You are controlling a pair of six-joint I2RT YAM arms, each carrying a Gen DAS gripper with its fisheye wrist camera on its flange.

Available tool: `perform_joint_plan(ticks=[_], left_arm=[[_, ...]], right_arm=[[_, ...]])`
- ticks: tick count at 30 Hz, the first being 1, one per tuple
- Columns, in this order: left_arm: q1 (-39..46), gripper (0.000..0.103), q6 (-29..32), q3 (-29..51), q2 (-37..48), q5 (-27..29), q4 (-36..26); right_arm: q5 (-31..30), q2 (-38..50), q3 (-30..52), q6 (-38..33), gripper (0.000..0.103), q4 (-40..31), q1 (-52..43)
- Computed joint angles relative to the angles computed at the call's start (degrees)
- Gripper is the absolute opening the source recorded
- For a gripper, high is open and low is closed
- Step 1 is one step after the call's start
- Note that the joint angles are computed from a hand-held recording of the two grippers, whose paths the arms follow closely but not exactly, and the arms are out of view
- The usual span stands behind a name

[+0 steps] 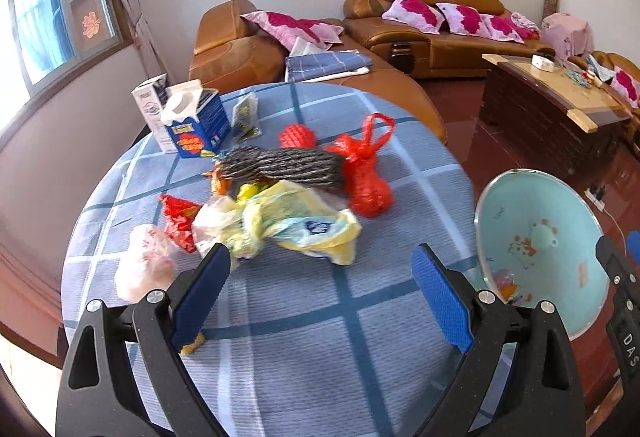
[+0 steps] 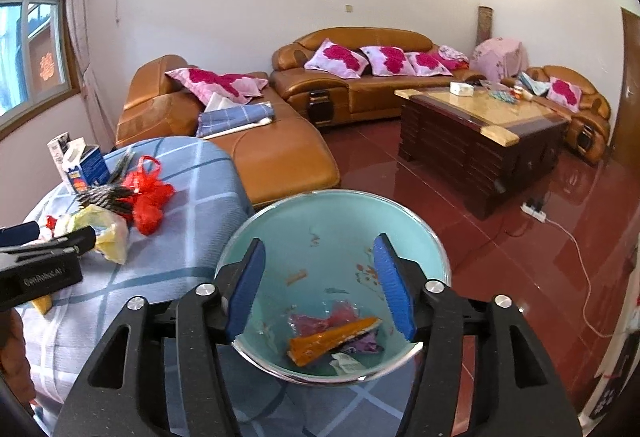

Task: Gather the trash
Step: 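Move both tools back to the table toward the clear plastic bag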

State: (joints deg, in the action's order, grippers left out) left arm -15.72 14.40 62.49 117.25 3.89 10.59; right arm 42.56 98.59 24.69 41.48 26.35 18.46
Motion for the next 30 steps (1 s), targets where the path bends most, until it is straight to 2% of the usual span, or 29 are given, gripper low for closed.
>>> perform_joint_plan(ticks=[10,16,23,27,30], left_arm=[[8.98,0.091,1.53,0.8,-0.22,5.93,-0.92],[15.8,0.091,1.83,1.61,-0.77,9.11,-1.7],[23.08,0.091,-0.77,10.87,3.86,9.13,-6.24],[24.62,0.09,-2.97,18.59,7.91,9.18,-11.74],[24.29,0.09,-3.31,21.08,9.2,8.87,-13.35]], right_arm=[[3.33,5.8,10.9,-4.36,0.068,-1.99,4.98],[-0.79,9.22,16.54,-6.33,0.068,-3.59,5.51],[-3.47,13.15,22.55,-8.8,0.067,-5.83,6.65],[-5.05,16.36,27.09,-10.63,0.067,-7.39,7.43],[-6.3,17.74,29.33,-11.37,0.066,-8.04,7.45]])
